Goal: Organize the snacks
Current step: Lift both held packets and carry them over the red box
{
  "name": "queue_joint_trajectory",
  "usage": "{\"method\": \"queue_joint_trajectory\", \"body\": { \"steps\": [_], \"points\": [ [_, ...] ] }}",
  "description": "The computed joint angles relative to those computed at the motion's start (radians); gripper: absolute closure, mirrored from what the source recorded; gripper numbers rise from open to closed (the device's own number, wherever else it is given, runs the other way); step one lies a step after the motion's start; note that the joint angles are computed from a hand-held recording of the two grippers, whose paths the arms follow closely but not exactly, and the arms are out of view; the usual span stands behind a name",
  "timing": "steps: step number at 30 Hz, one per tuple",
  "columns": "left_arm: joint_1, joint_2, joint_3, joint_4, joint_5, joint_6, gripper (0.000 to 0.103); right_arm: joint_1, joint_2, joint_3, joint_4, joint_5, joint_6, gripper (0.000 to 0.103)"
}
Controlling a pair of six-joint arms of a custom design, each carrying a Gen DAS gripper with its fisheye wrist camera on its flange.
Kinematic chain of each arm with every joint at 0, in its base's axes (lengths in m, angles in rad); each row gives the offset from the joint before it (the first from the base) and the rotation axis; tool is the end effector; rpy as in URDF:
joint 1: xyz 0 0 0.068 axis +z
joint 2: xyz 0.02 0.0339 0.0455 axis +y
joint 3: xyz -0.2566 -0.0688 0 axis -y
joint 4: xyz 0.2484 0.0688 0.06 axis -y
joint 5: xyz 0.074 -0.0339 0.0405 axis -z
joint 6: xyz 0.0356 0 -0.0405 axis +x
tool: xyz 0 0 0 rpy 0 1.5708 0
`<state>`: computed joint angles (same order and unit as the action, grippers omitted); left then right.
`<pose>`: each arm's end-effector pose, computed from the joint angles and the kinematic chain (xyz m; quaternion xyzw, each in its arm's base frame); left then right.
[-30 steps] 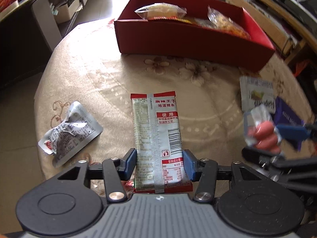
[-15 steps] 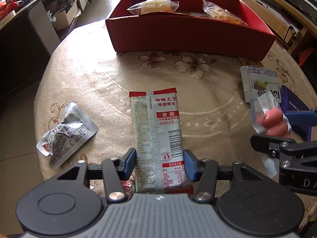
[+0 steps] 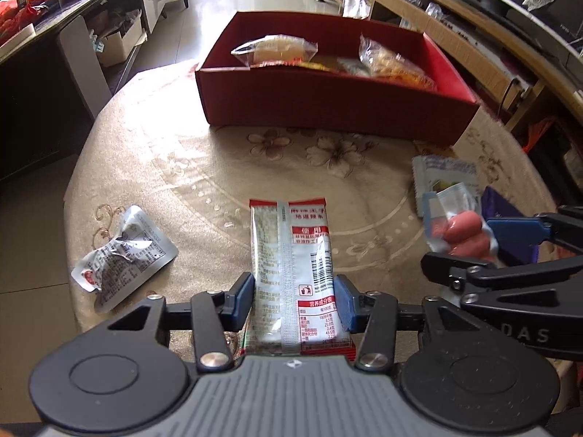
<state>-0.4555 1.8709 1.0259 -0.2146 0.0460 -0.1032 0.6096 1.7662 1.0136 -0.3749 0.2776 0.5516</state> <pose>0.3219 -0.1595 0.1171 0.1752 0.9513 -0.0911 0.2368 0.2832 0.1858 0.1414 0.0024 0.9666 0.0066 0.2561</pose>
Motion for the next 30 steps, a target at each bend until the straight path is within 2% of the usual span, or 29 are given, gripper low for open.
{"method": "queue_joint_trajectory", "body": {
  "steps": [5, 12, 13, 16, 19, 21, 23, 26, 30],
  "points": [
    [0.002, -0.018, -0.021, 0.000, 0.008, 0.013, 0.061, 0.006, -0.016, -0.010, -0.001, 0.007, 0.014, 0.029],
    [-0.010, 0.068, 0.002, 0.004, -0.039, 0.013, 0.062, 0.002, -0.012, -0.010, -0.005, 0.001, 0.011, 0.029],
    [-0.013, 0.075, 0.010, 0.009, -0.046, 0.014, 0.060, 0.002, -0.014, -0.011, -0.003, 0.001, 0.010, 0.029],
    [-0.016, 0.120, 0.051, 0.005, -0.068, 0.004, 0.047, -0.001, -0.015, -0.013, 0.001, -0.004, 0.007, 0.029],
    [-0.011, 0.156, 0.074, 0.005, -0.070, -0.008, 0.042, -0.009, -0.016, -0.017, 0.002, -0.009, 0.006, 0.029],
    [-0.015, 0.156, 0.071, 0.015, -0.075, -0.002, 0.045, -0.011, -0.017, -0.019, 0.002, -0.011, 0.004, 0.029],
    [-0.017, 0.141, 0.053, 0.028, -0.076, -0.001, 0.058, -0.012, -0.016, -0.014, 0.000, -0.009, 0.002, 0.029],
    [0.003, 0.116, 0.038, 0.013, -0.018, -0.022, 0.061, -0.009, -0.023, -0.012, 0.005, -0.007, -0.001, 0.029],
    [0.008, 0.067, 0.006, 0.027, -0.002, -0.020, 0.062, -0.008, -0.025, -0.010, 0.006, -0.002, -0.001, 0.029]
  ]
}}
